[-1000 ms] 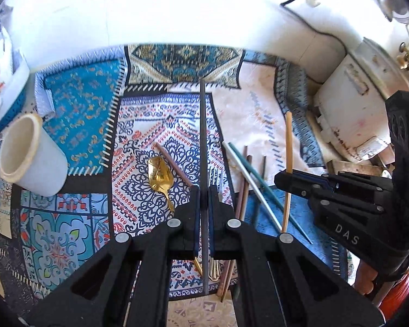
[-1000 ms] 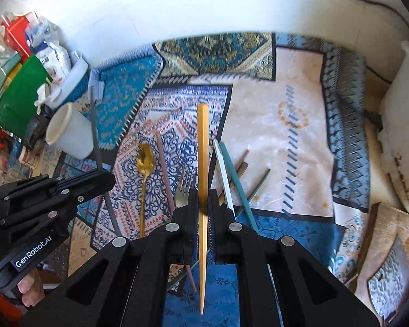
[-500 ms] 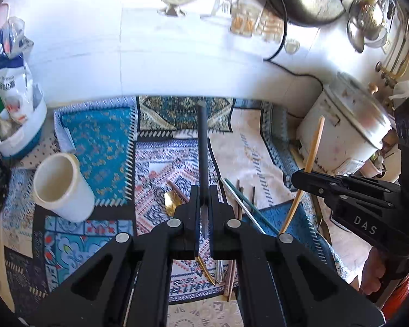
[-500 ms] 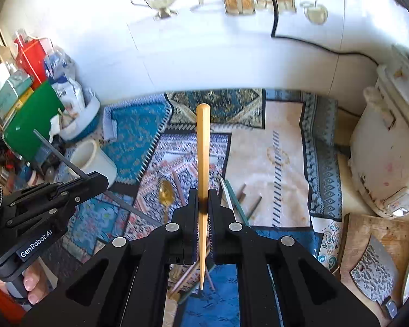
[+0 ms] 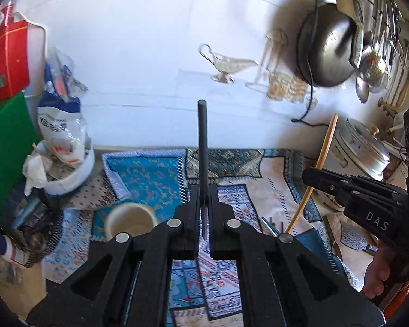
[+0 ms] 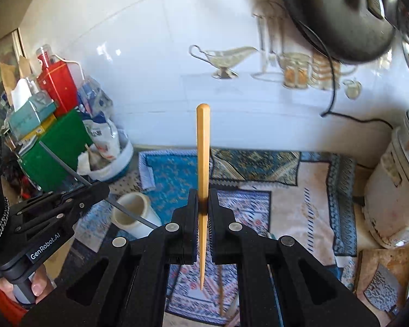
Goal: Organize utensils
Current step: 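Carry both chopsticks up and over to the white cup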
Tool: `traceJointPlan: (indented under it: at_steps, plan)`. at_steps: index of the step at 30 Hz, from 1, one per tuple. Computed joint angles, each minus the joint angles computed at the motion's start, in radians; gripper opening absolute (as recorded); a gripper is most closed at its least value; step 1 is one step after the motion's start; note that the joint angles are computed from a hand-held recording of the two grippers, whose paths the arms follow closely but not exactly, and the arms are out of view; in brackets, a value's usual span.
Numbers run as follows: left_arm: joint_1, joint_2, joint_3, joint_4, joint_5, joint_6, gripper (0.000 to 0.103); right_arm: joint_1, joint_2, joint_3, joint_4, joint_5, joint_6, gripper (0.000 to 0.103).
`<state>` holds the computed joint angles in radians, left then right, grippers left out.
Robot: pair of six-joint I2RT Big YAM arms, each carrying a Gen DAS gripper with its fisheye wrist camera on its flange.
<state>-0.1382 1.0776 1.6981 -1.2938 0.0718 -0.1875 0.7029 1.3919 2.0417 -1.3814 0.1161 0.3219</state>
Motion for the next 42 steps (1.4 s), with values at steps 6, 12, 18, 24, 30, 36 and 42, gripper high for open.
traceJointPlan:
  at_steps: [6, 12, 18, 24, 30, 36, 42]
  plan:
    - [0.153, -0.007, 0.026, 0.0, 0.077, 0.067, 0.003, 0.062, 0.108, 0.14, 0.0, 0.02, 0.01, 0.006]
    - [0.29, 0.005, 0.041, 0.0, 0.148, 0.121, 0.003, 0.111, 0.224, 0.286, -0.006, 0.024, 0.02, 0.006]
    - [0.388, 0.051, 0.049, -0.022, 0.227, 0.156, 0.003, 0.138, 0.332, 0.4, -0.02, 0.024, 0.029, 0.006]
    - [0.396, 0.089, 0.02, -0.041, 0.24, 0.182, 0.003, 0.134, 0.402, 0.446, -0.037, 0.029, 0.039, 0.006]
    - [0.393, 0.107, -0.02, -0.056, 0.246, 0.199, 0.003, 0.119, 0.44, 0.455, -0.039, 0.019, 0.055, 0.006]
    - [0.387, 0.121, -0.041, -0.07, 0.243, 0.212, 0.003, 0.114, 0.461, 0.438, -0.049, 0.011, 0.053, 0.006]
    - [0.386, 0.145, -0.04, -0.098, 0.25, 0.209, 0.003, 0.115, 0.479, 0.426, -0.093, -0.011, 0.039, 0.006]
